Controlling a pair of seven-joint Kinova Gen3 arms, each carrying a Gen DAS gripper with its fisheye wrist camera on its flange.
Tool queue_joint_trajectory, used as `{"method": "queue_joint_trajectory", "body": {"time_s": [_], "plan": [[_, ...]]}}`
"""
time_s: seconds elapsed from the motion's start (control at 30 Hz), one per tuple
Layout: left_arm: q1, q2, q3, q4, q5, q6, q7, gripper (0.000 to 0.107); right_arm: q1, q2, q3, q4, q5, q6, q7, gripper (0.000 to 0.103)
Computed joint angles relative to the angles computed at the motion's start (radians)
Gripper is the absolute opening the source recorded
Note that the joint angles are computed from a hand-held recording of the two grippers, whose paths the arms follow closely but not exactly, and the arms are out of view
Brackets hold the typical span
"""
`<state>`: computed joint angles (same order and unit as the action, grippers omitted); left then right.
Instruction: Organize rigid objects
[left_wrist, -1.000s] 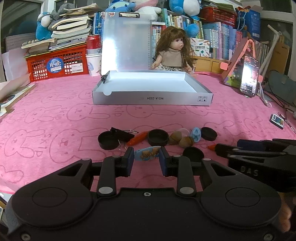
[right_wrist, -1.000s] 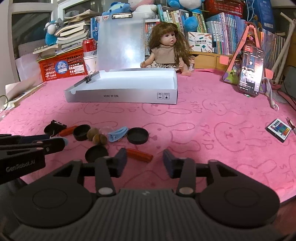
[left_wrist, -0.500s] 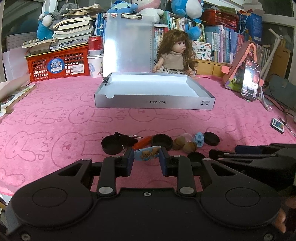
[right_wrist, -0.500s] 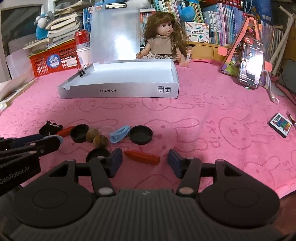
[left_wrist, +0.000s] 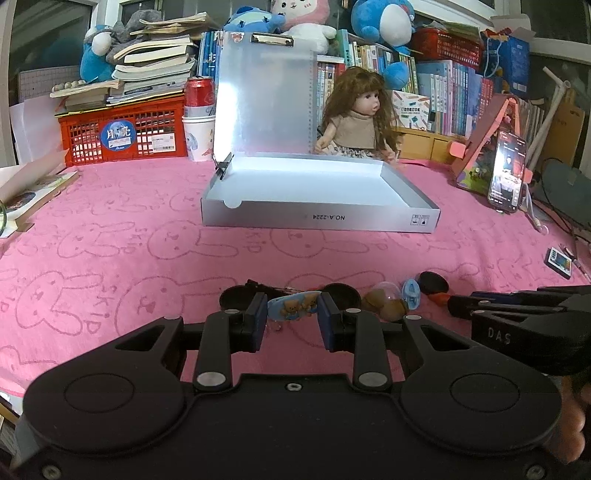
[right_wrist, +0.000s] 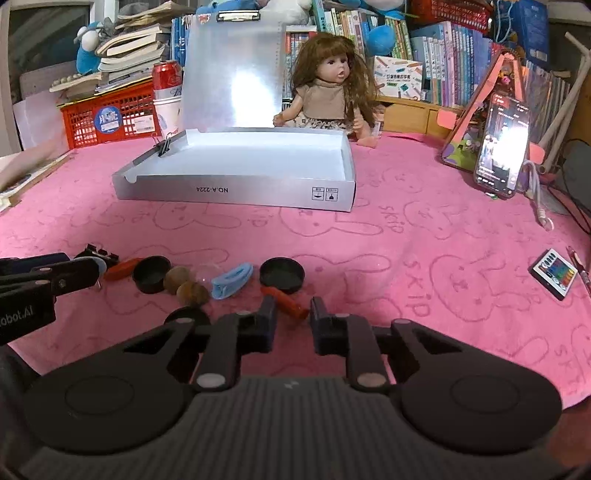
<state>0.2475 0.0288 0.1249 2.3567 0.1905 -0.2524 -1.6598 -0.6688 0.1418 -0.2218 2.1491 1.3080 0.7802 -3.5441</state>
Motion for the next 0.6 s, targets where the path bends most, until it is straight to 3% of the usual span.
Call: {"method": "queue_joint_trajectory", "body": {"time_s": [0.07,0.13,0.2,0.3,0.43,0.47,0.53,0.6], "plan": [[0.004,0.001,-0.001,0.0,0.016,-0.002,-0.018,0.028,0.003,-0.006,0.002,0.012,0.023,-0.004,-0.021,0.038],[0.005,0.002,-0.001,-0.001,0.018,0.001,-0.02,0.028,0.003,-0.012,-0.001,0.019,0.023,0.004,-0.054,0.053],[0.008,0.003,-0.002,-0.001,0.03,0.002,-0.031,0.028,0.003,-0.02,-0.006,0.032,0.032,-0.002,-0.11,0.058],[0.011,0.004,-0.003,-0.001,0.039,0.001,-0.041,0.028,-0.021,0.008,-0.02,0.028,0.048,0.052,-0.186,0.071],[0.008,0.004,-0.004,0.003,0.037,-0.008,-0.033,0.028,-0.028,0.051,-0.009,-0.003,0.053,0.054,-0.193,0.071],[0.006,0.005,-0.004,0.003,0.035,-0.009,-0.029,0.028,-0.035,0.061,-0.007,-0.004,0.069,0.066,-0.194,0.069],[-0.005,0.004,-0.005,0.004,0.003,-0.007,0.003,0.028,-0.044,0.075,-0.004,-0.003,0.092,0.08,-0.161,0.043],[-0.011,0.004,-0.007,0.006,-0.012,-0.006,0.017,0.028,-0.043,0.069,-0.004,0.01,0.107,0.073,-0.127,0.033]]}}
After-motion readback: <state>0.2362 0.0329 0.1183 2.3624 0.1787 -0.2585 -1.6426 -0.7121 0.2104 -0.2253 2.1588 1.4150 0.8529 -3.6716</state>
